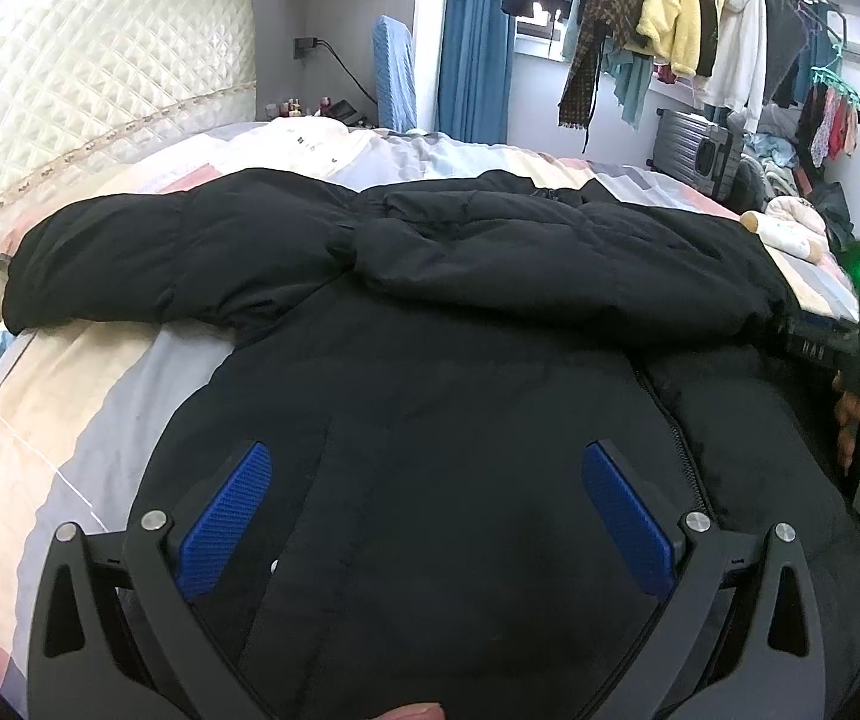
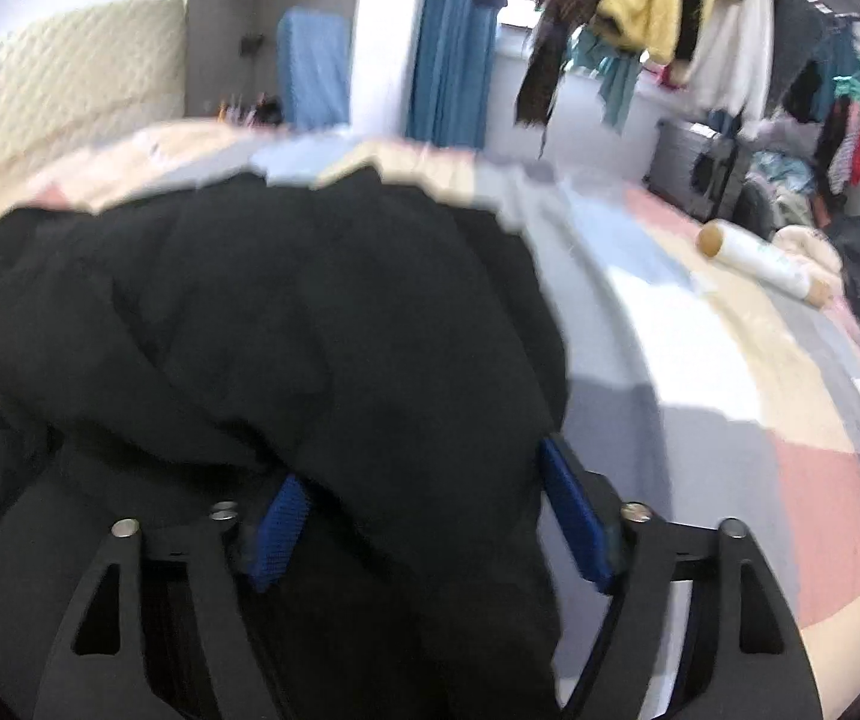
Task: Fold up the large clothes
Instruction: 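Withdraw the right tool and move the left tool toward the other sleeve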
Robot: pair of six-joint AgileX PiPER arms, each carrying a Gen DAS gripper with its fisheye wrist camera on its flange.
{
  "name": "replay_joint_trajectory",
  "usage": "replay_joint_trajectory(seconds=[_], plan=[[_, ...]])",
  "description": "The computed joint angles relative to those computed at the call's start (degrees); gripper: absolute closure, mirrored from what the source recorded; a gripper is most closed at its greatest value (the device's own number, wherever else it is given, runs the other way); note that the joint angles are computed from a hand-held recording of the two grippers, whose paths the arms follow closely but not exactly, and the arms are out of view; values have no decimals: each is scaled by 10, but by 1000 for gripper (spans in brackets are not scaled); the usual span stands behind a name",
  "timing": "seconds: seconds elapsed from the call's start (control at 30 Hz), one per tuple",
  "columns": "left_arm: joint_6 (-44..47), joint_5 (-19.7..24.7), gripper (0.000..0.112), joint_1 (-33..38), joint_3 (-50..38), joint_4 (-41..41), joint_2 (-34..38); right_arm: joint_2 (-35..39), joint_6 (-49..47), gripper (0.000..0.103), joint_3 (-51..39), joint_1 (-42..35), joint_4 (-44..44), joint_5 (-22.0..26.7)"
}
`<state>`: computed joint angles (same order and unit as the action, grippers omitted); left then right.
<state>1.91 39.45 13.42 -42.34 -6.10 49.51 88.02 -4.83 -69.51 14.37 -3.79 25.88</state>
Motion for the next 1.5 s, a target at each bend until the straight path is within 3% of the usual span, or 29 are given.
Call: replay_joint_trajectory(seconds=[0.2,0.4,0.53,0.67,0.73,0.9,1.0,1.13,1.23,1.4,1.5], plan=[[2,-5,9,-3,3,-3,-7,1,8,79,-36,-4,45,-13],[34,6,9,10,0,-27,-14,27,67,82,-67,-37,27,-11],[37,26,9,17,-10,-41,-24,48,52,82,-67,-62,39,-4],[46,59,9,28,-27,-67,-37,32,-14,77,-65,-71,109,19],[1,67,9,-2,-33,-25,-52,19,-31,64,-63,-68,125,37],[-31,101,9,-24,-55,-4,-82,-42,-59,60,-45,-71,180,94],[-32,125,9,-24,-66,-5,-108,-88,-39,51,-39,-55,176,114],[-57,154,9,-41,-69,15,-142,-157,-18,50,-30,-25,171,148],[-111,177,9,-90,-74,59,-167,-216,20,40,-13,14,144,173],[-169,208,9,-146,-89,105,-205,-306,123,39,21,118,64,211],[-177,217,9,-156,-89,109,-218,-351,234,39,40,221,-45,231]])
